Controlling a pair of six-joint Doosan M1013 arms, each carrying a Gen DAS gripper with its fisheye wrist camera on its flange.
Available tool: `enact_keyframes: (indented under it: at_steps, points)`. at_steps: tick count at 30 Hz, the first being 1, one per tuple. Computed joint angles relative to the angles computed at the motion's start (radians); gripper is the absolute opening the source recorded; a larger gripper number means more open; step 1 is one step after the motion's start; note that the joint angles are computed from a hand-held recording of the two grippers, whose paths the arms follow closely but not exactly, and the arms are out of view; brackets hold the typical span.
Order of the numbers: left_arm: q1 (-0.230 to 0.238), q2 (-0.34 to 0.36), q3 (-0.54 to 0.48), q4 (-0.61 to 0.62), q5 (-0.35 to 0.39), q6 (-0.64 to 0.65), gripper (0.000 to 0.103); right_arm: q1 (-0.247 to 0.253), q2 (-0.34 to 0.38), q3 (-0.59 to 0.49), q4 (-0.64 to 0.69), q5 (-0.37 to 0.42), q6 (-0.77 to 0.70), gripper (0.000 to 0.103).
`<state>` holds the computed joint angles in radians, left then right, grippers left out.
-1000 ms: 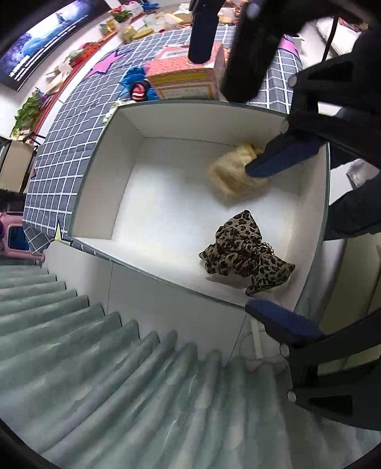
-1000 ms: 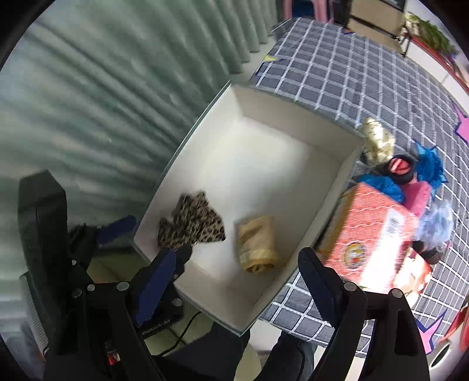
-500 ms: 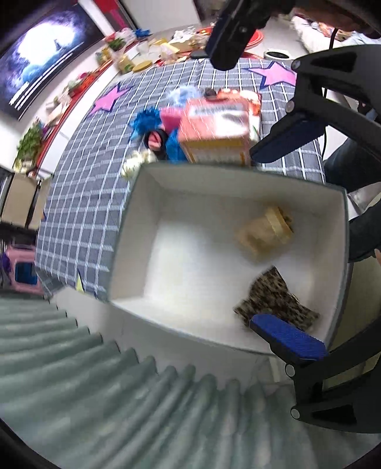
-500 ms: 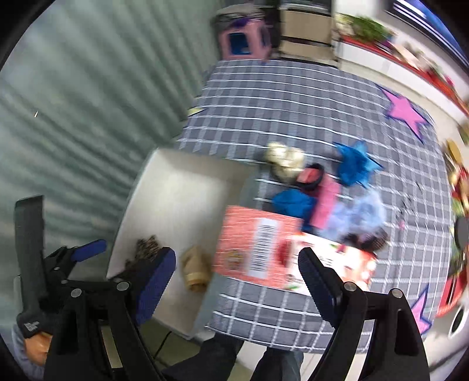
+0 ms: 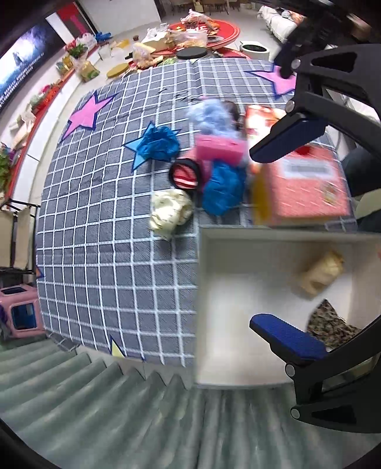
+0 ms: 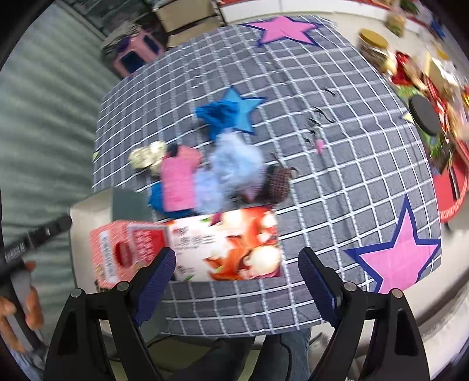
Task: Organize soft objects
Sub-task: 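Move both tools back toward the pile of soft items, then grasp the cream polka-dot scrunchie with the left tool while the right tool grasps the blue cloth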
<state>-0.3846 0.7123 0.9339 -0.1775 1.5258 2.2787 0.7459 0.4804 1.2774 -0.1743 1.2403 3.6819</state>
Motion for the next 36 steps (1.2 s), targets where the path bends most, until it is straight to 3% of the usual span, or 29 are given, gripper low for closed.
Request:
enact_keyframes:
  at_steps: [7, 16, 22, 28, 34, 35, 36]
  points:
    - [-0.092, 0.094, -0.091, 0.089, 0.075, -0.123, 0.103, -0.032, -0.057, 0.126, 0.021, -0.1, 0.009, 0.087]
    - [-0.16, 0.183, -0.139, 0.228, 0.109, -0.238, 0.103, -0.142, -0.076, 0.22, 0.07, -0.216, -0.221, 0.087]
    - [-0.164, 0.234, -0.187, 0.238, 0.187, -0.338, 0.103, -0.211, -0.051, 0.246, 0.106, -0.262, -0.359, 0.087]
    - [-0.169, 0.241, -0.179, 0.279, 0.168, -0.382, 0.102, -0.258, -0.001, 0.238, 0.15, -0.274, -0.495, 0.087]
    - [-0.169, 0.266, -0.204, 0.301, 0.198, -0.405, 0.098, -0.281, 0.045, 0.227, 0.164, -0.319, -0.606, 0.087]
    - [-0.166, 0.264, -0.197, 0.29, 0.202, -0.412, 0.096, -0.282, 0.051, 0.224, 0.161, -0.325, -0.616, 0.087]
    - [-0.159, 0.263, -0.194, 0.277, 0.207, -0.414, 0.083, -0.282, 0.057, 0.221, 0.159, -0.327, -0.625, 0.087]
